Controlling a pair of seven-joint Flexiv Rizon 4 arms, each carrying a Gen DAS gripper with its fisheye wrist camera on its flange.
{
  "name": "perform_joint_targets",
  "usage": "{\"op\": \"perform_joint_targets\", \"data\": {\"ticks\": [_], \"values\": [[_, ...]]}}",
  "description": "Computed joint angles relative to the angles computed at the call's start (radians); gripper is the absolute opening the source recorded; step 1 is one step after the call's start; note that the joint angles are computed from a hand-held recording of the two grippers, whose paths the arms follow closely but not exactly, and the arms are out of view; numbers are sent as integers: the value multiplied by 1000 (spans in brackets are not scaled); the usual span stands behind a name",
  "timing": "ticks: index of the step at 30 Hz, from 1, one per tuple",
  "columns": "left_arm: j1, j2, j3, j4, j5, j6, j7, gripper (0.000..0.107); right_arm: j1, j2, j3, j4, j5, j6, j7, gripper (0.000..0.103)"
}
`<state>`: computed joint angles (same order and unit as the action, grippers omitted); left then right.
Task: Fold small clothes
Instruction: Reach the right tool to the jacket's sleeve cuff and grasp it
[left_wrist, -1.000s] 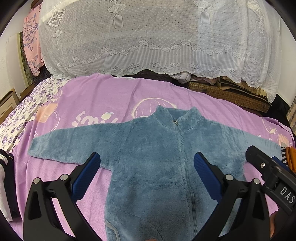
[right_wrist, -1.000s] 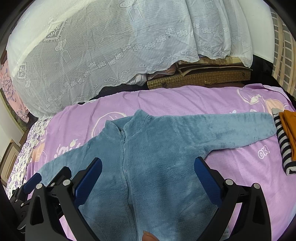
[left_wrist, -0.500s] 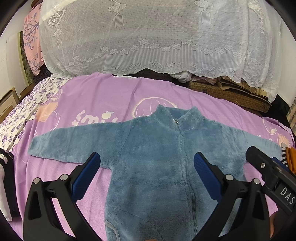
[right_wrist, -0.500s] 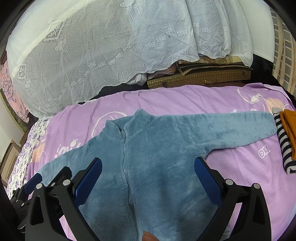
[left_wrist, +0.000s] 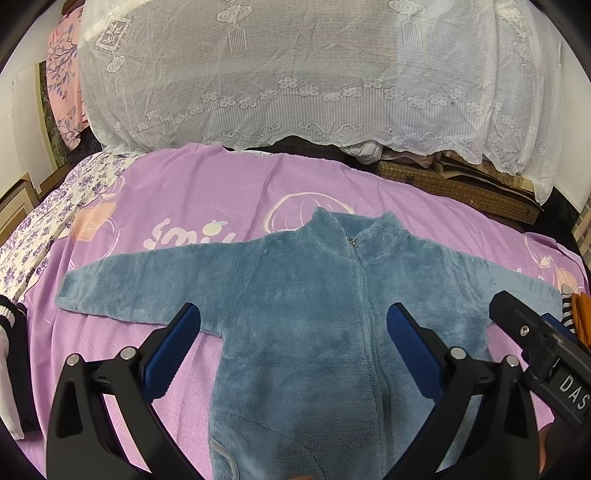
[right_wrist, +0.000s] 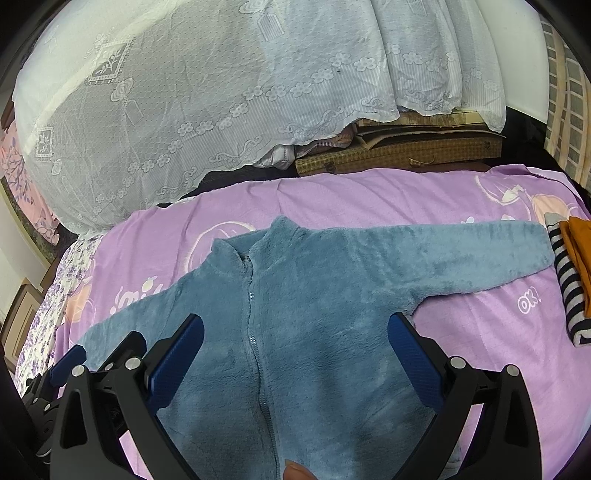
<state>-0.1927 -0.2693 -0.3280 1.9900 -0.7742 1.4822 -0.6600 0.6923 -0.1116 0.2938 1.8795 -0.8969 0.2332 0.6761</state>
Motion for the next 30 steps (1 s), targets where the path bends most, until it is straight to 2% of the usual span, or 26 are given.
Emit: {"op": "perform_joint_targets", "data": {"ticks": [6, 9, 14, 21, 23, 24, 27, 28, 30], "values": [[-10, -22, 18, -10, 31, -9, -26, 98, -16, -3, -8, 20, 8, 45, 3, 100], [-38, -71, 69, -54, 124, -50, -120, 99, -42, -5, -13, 48, 72, 88, -22, 100], [-66, -155, 141, -116, 278, -113, -287, 99, -57, -16, -13, 95, 150, 101, -44, 100], [-127, -257, 235, -191, 506, -169, -449, 99, -103, 45, -4, 288, 165, 272, 55, 100], [-129, -273, 238, -202, 548, -168, -471, 99, -139, 83, -12, 388, 110, 429, 166, 100], [-127, -278, 234, -203, 563, -158, -477, 99, -160, 105, -22, 450, 8, 509, 277, 100], [-103, -276, 207, -194, 573, -153, -480, 99, -194, 137, -20, 532, -256, 544, 558, 100], [-96, -275, 201, -195, 574, -164, -480, 99, -195, 130, -15, 531, -287, 535, 572, 100], [-85, -268, 191, -191, 573, -172, -480, 99, -202, 127, -18, 529, -280, 573, 485, 100]]}}
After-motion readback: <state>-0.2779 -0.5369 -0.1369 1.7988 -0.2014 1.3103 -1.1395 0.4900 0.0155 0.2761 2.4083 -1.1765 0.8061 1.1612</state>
